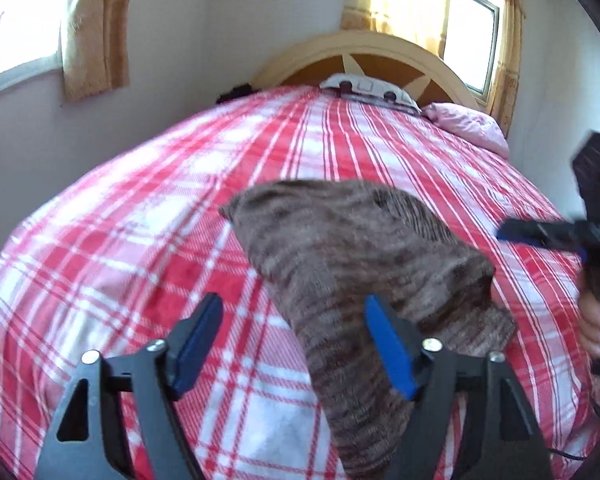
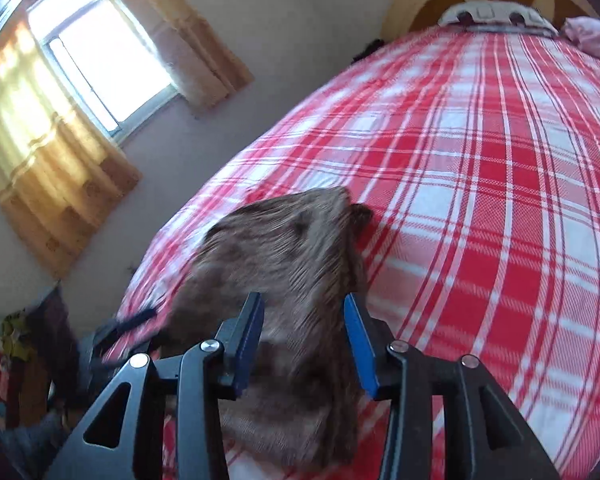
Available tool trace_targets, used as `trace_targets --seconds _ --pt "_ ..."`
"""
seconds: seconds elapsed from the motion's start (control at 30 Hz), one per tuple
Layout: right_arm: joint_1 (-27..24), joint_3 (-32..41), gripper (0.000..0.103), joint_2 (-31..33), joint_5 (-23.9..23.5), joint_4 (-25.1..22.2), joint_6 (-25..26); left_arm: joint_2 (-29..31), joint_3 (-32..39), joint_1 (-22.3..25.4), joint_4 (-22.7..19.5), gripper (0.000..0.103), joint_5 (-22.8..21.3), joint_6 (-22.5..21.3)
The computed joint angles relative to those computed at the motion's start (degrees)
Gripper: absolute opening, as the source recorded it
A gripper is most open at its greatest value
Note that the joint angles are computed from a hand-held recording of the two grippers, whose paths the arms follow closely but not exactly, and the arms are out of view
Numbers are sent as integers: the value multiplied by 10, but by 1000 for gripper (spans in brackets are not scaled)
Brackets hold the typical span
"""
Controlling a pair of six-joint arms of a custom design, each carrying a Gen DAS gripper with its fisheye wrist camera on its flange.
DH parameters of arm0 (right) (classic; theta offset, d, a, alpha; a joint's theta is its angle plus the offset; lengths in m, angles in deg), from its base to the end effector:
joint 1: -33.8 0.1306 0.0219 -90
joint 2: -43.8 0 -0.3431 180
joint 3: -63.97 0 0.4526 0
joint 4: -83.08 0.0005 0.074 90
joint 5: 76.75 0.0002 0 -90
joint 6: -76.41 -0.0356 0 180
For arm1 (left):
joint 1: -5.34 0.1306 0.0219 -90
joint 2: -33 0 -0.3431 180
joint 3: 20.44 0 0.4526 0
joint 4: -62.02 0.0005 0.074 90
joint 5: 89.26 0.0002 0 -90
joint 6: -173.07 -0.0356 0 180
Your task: Fold small clothes
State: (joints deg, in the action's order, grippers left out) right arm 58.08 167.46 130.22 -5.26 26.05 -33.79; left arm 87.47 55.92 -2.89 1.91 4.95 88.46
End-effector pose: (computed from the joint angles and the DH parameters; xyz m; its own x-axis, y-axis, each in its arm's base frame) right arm 0.4656 0.2219 0.5365 -0.7607 0.0161 -0.6489 -0.3720 0.8085 0.4560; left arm 0.3246 -0.0501 0.5107 -0.6284 -0.0038 -0.7779 0.1414 0.9828 -0.1190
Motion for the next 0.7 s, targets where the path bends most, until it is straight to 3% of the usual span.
trace_targets --seconds 0.07,0.13,0.2,0.3,0.4,0.47,0.57,0.63,0.7 --pt "18 -22 43 -26 -17 2 16 29 18 -5 28 82 -20 -17" --pt "38 -38 43 -33 -25 25 23 56 25 -13 63 83 -75 -40" --pt "51 -44 43 -22 -17 43 19 94 37 -18 71 84 -125 -52" --pt "63 -36 43 5 95 -1 5 144 60 -5 42 89 -147 -38" --pt "43 -84 43 -13 63 48 -35 149 64 6 37 94 -128 -29" --pt "45 -88 43 -18 67 43 -42 154 66 2 39 94 -135 -36" --pt "58 -92 43 -26 98 34 -26 129 53 1 25 94 -128 -15" --pt "71 -104 43 -44 133 27 -25 98 38 -6 13 94 -126 27" --pt "88 -122 45 -74 175 28 -30 45 6 -14 25 103 -105 42"
